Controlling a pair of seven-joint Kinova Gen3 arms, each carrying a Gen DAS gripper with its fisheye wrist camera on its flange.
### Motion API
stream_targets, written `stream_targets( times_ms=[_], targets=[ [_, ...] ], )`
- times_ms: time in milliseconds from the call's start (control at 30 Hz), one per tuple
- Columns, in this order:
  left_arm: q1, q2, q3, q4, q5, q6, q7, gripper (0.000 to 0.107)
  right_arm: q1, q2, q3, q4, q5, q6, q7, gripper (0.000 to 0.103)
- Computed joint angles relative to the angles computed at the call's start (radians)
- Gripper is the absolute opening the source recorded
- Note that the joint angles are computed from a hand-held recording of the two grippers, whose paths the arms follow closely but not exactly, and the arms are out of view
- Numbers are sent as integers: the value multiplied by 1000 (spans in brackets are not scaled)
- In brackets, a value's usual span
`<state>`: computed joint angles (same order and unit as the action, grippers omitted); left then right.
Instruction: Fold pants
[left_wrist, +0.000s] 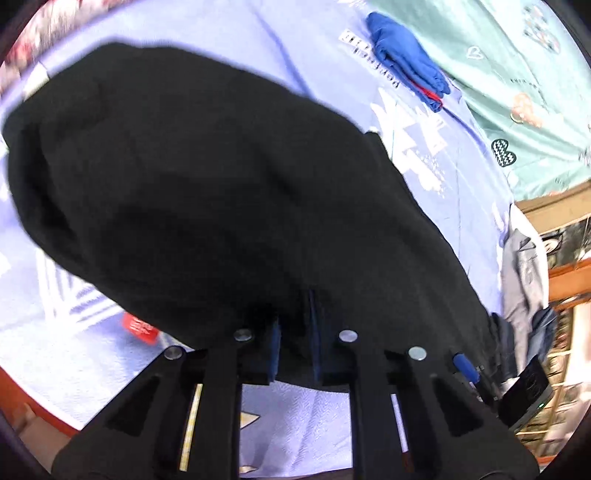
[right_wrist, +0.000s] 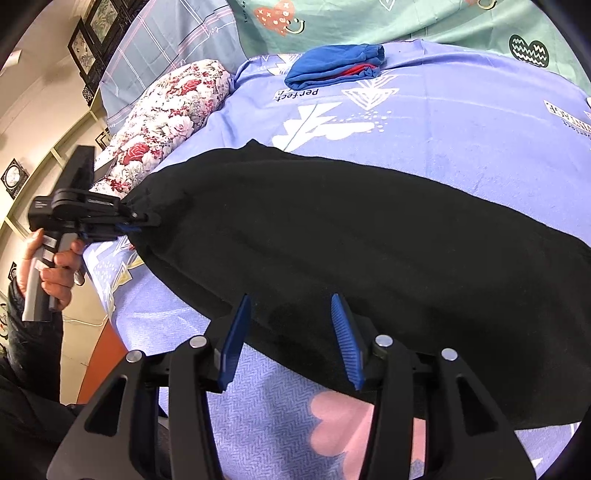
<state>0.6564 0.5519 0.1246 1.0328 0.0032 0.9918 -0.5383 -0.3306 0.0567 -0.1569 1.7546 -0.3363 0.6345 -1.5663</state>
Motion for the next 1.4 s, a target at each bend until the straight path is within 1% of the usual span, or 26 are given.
stream_targets(
  times_ms=[67, 100, 133, 167, 267, 367, 433, 567, 633, 667, 700, 733, 800, 833, 867, 900, 933, 967, 1000, 1067, 1100, 1133, 1200, 1267, 1333, 1400],
  targets=[
    [-21, -1, 12, 33, 31, -38, 0, 12, 8, -2, -5, 2, 0, 2, -2, 47],
    [-20, -3, 11, 44, 30, -48, 4, 8, 34, -1, -31, 1, 5, 2, -8, 47],
    [-13, -1, 8, 39, 18, -46, 11, 4, 77, 0, -74, 0, 13, 1, -16, 47],
    [-5, 0, 4, 30, 3, -35, 14, 3, 122, 2, -121, -2, 21, 0, -25, 47],
    [16, -12, 12, 6, -59, -5, 24, 3, 252, 8, -260, -10, 51, -4, -48, 47],
    [36, -52, -2, 19, -64, 6, 8, 3, 378, 11, -397, -20, 85, -5, -66, 47],
    [52, -81, -6, 25, -89, 19, 10, 3, 454, 14, -483, -30, 116, 0, -87, 47],
    [62, -116, 0, 47, -112, 26, 9, 3, 532, 21, -572, -42, 152, 11, -123, 47],
    [57, -95, 5, 32, -112, 54, 1, 3, 493, 45, -559, -59, 231, 38, -200, 47],
    [51, -66, 4, 9, -102, 88, 6, 5, 447, 58, -525, -70, 271, 59, -241, 47],
    [45, -39, 6, -18, -91, 119, 1, 13, 413, 73, -503, -81, 312, 83, -281, 47],
    [40, -12, 7, -32, -87, 138, -12, 17, 397, 83, -499, -84, 352, 91, -316, 47],
    [48, -3, -13, -27, -89, 127, -5, 17, 385, 70, -496, -75, 391, 91, -338, 47],
    [39, -10, -7, -12, -81, 108, -15, 18, 381, 61, -484, -70, 386, 93, -335, 47],
    [30, -15, -2, -6, -69, 105, -29, 23, 396, 52, -482, -63, 365, 92, -323, 47],
    [20, -21, 4, -3, -55, 110, -40, 31, 430, 38, -490, -49, 327, 81, -298, 47],
    [8, -30, 12, 5, -45, 114, -52, 35, 475, 17, -506, -31, 295, 64, -274, 47],
    [5, -39, 19, 2, -49, 128, -63, 46, 521, -22, -515, -7, 278, 41, -267, 47],
    [20, -46, 8, -2, -69, 139, -63, 67, 562, -53, -525, 13, 273, 26, -276, 47],
    [100, -79, -65, -7, -146, 182, -39, 82, 655, -130, -527, 58, 281, 10, -342, 48],
    [146, -86, -108, -23, -187, 214, -25, 83, 694, -166, -524, 77, 295, 13, -382, 49],
    [193, -94, -154, -35, -227, 248, -19, 84, 740, -212, -502, 99, 306, 23, -423, 54],
    [284, -99, -247, -48, -309, 292, 13, 86, 812, -266, -495, 124, 341, 46, -504, 65],
    [357, -62, -340, -116, -390, 374, 21, 88, 829, -303, -434, 151, 341, 66, -537, 68],
    [417, -9, -417, -166, -471, 421, 19, 91, 806, -321, -341, 182, 276, 61, -509, 72],
    [414, 33, -433, -193, -504, 421, -5, 92, 742, -319, -249, 211, 194, 26, -456, 73]
  ],
)
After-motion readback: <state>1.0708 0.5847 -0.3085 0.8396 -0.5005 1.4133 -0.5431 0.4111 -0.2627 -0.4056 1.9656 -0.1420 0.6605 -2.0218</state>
